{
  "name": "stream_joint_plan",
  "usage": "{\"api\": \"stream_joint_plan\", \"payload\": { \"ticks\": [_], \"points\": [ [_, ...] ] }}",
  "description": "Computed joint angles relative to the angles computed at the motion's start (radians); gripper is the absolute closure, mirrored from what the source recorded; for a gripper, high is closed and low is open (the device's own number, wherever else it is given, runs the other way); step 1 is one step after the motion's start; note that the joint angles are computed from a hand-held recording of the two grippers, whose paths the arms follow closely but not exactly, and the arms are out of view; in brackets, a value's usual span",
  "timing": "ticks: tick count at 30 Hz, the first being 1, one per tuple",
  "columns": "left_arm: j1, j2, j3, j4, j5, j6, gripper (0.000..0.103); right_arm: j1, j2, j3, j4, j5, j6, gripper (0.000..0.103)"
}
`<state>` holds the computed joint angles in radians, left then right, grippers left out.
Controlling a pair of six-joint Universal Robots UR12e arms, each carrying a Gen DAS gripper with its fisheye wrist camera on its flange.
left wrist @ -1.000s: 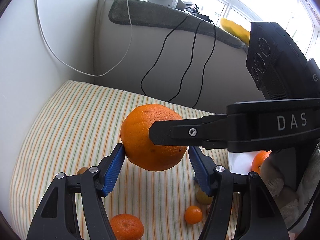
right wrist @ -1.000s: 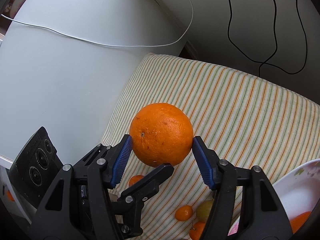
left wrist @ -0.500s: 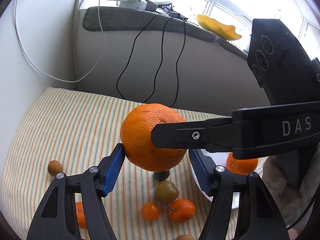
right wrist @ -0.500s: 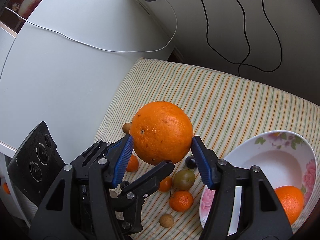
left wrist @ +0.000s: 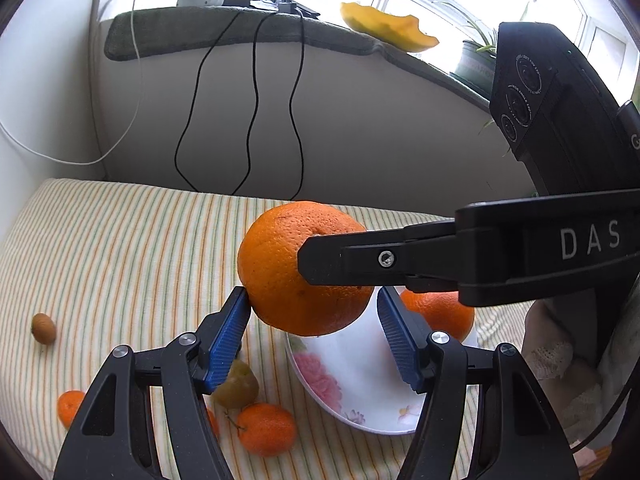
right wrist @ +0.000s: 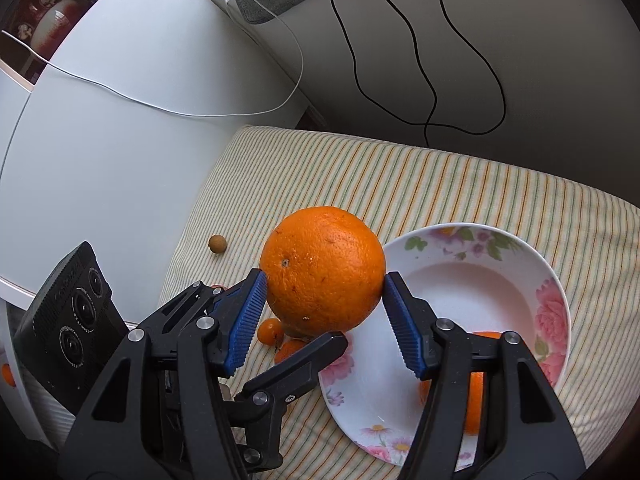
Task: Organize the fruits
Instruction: 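Lower the round orange into the bowl and open the left gripper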
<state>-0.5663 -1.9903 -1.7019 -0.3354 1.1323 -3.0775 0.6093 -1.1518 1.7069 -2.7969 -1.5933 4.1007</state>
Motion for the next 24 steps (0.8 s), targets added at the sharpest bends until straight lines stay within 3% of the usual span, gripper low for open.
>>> {"api": "stream_joint_plan", "payload": {
  "ticks": [9, 24],
  "points": [
    [-0.029, -0.022, 0.034, -0.044, -0.006, 0.018, 0.039, -0.012, -0.055, 0.081, -0.016, -0.012, 0.026, 0.04],
    [-0.036, -0.019, 0.034, -0.071, -0.019, 0.047, 0.039, -0.014, -0.071, 0.1, -0.011, -0.031, 0.049, 0.04]
  ]
}}
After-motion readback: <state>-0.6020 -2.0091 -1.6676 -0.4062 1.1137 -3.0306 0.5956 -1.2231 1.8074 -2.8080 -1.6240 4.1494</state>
